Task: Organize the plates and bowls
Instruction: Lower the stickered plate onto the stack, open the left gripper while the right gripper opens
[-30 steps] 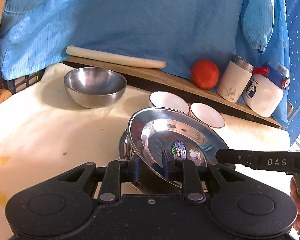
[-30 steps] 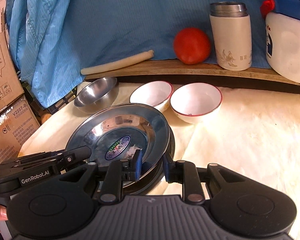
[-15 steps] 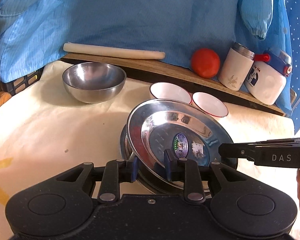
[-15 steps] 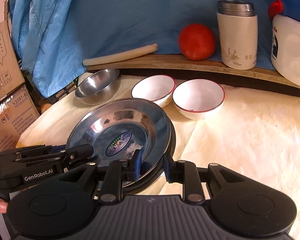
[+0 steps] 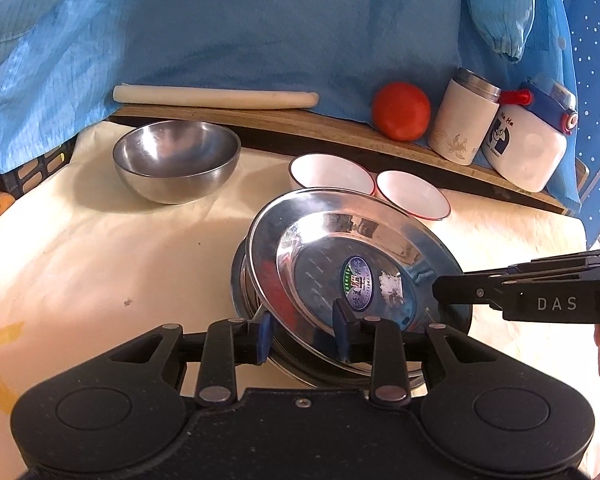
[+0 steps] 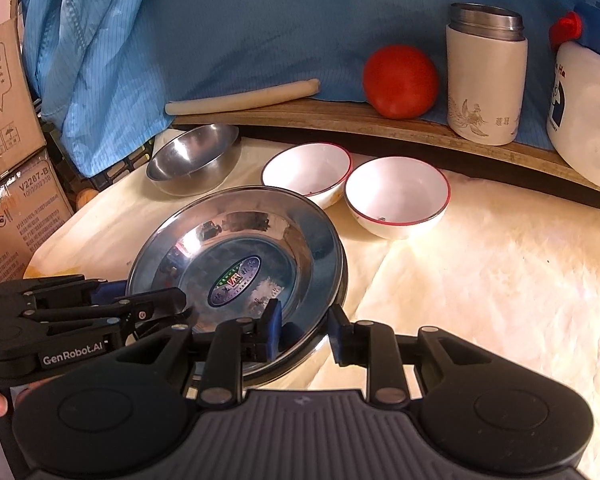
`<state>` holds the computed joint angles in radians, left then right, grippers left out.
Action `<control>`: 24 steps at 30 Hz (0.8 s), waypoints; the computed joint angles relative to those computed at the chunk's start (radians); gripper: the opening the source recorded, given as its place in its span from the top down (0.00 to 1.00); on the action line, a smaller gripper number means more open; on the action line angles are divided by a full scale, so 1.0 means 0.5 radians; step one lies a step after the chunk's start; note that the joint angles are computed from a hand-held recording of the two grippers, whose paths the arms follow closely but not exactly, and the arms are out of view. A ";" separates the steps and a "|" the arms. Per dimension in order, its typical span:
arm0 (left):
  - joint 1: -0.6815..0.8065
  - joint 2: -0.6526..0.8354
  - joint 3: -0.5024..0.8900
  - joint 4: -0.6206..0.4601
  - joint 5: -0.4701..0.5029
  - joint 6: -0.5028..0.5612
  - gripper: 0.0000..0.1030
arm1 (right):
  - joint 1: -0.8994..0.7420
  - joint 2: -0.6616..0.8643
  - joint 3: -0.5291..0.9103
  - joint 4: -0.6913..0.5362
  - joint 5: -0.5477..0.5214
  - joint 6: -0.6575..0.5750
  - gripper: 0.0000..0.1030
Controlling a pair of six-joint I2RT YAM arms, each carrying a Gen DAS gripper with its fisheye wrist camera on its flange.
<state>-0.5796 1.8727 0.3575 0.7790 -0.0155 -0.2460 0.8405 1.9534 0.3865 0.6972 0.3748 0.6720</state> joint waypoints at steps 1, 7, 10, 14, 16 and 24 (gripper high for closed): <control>-0.005 -0.002 0.001 -0.007 -0.006 0.002 0.67 | -0.001 0.000 0.003 -0.007 -0.001 -0.002 0.73; -0.019 -0.003 0.011 -0.025 -0.024 0.001 0.66 | -0.013 -0.007 0.013 -0.032 -0.014 -0.024 0.73; -0.019 -0.002 0.012 -0.031 -0.022 0.012 0.65 | -0.013 -0.006 0.021 -0.045 -0.011 -0.029 0.72; -0.010 -0.008 0.007 -0.031 -0.005 0.027 0.65 | -0.019 -0.010 0.027 -0.062 -0.018 -0.045 0.72; -0.004 -0.013 0.003 -0.032 0.008 0.038 0.65 | -0.019 -0.013 0.030 -0.074 -0.017 -0.053 0.71; -0.003 -0.048 -0.018 -0.038 -0.099 0.049 0.48 | 0.026 -0.007 0.072 -0.139 0.016 -0.078 0.73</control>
